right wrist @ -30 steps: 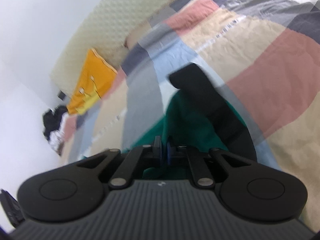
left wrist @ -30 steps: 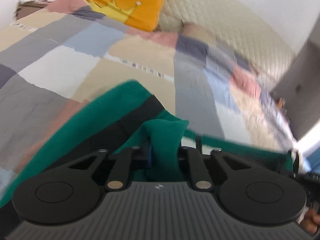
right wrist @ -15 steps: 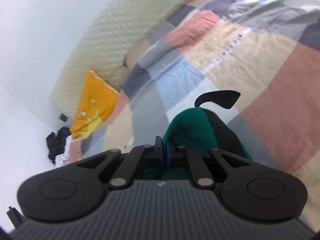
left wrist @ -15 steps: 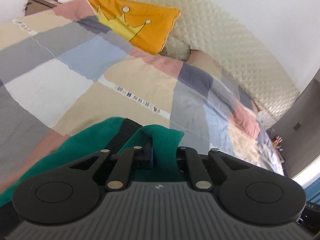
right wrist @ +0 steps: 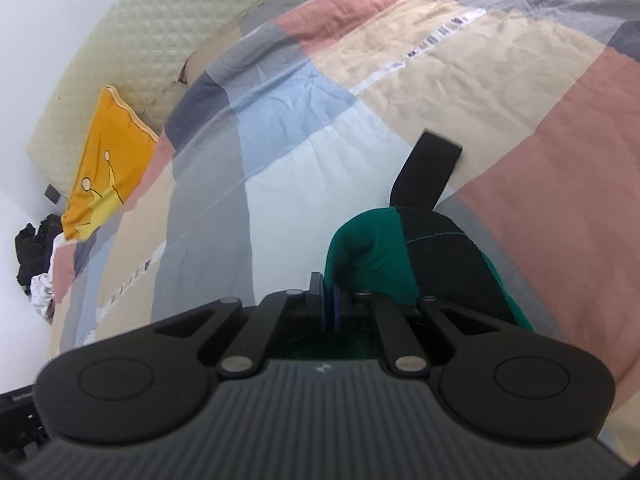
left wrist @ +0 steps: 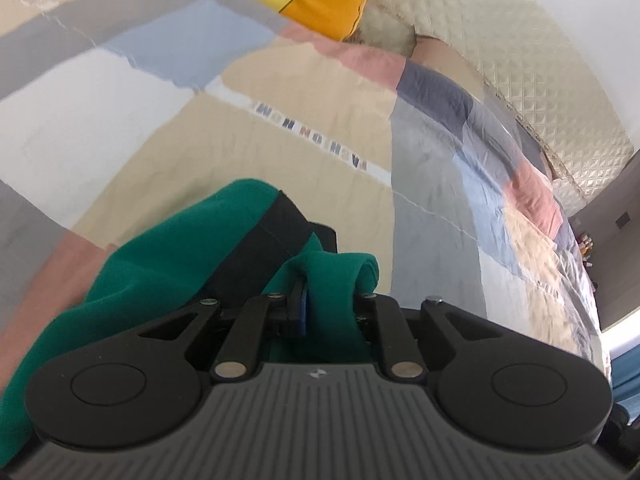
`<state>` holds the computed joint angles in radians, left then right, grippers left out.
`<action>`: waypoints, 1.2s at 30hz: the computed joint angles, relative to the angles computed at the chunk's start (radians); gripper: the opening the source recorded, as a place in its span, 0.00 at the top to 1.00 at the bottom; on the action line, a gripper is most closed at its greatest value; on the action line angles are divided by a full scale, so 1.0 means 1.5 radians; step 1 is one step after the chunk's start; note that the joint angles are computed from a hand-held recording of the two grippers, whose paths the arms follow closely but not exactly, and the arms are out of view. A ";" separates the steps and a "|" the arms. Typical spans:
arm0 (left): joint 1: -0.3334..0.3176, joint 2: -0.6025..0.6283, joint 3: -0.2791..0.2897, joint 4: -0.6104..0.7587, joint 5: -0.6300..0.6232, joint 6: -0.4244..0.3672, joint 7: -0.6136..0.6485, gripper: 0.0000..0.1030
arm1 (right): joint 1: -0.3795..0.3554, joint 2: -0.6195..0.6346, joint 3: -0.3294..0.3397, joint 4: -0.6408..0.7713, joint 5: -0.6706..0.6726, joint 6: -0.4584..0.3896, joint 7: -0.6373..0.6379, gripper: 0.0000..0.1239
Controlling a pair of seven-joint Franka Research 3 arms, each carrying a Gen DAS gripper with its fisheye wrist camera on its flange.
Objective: Fold large clothes
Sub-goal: 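Lower the hem onto the hoodie and open both grippers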
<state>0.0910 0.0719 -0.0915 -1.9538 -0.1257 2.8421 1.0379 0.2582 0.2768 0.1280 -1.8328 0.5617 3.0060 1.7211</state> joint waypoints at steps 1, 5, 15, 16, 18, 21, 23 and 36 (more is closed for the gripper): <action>0.002 0.001 -0.002 0.001 -0.015 0.001 0.013 0.83 | -0.009 0.000 0.010 0.000 0.015 -0.001 -0.011 0.95; 0.003 -0.013 -0.006 -0.007 -0.045 -0.001 0.056 0.81 | -0.016 -0.011 0.017 -0.005 0.039 -0.009 -0.035 0.93; -0.032 -0.103 0.011 -0.064 -0.107 0.010 0.170 0.27 | -0.008 -0.083 0.018 -0.047 0.066 -0.019 -0.107 0.42; -0.039 -0.112 0.014 -0.070 -0.111 0.012 0.179 0.27 | -0.010 -0.094 0.024 -0.053 0.088 -0.017 -0.138 0.42; -0.054 -0.130 0.021 -0.081 -0.111 0.010 0.198 0.27 | -0.003 -0.108 0.022 -0.056 0.103 -0.024 -0.173 0.42; -0.058 -0.152 0.017 -0.101 -0.045 0.018 0.183 0.27 | 0.012 -0.121 0.021 -0.059 0.128 -0.028 -0.224 0.42; -0.067 -0.163 0.021 -0.110 -0.018 0.021 0.193 0.27 | 0.022 -0.126 0.016 -0.057 0.127 -0.041 -0.242 0.43; -0.051 -0.128 -0.010 -0.092 0.210 -0.021 0.101 0.27 | 0.054 -0.076 -0.006 -0.024 -0.019 -0.110 -0.200 0.45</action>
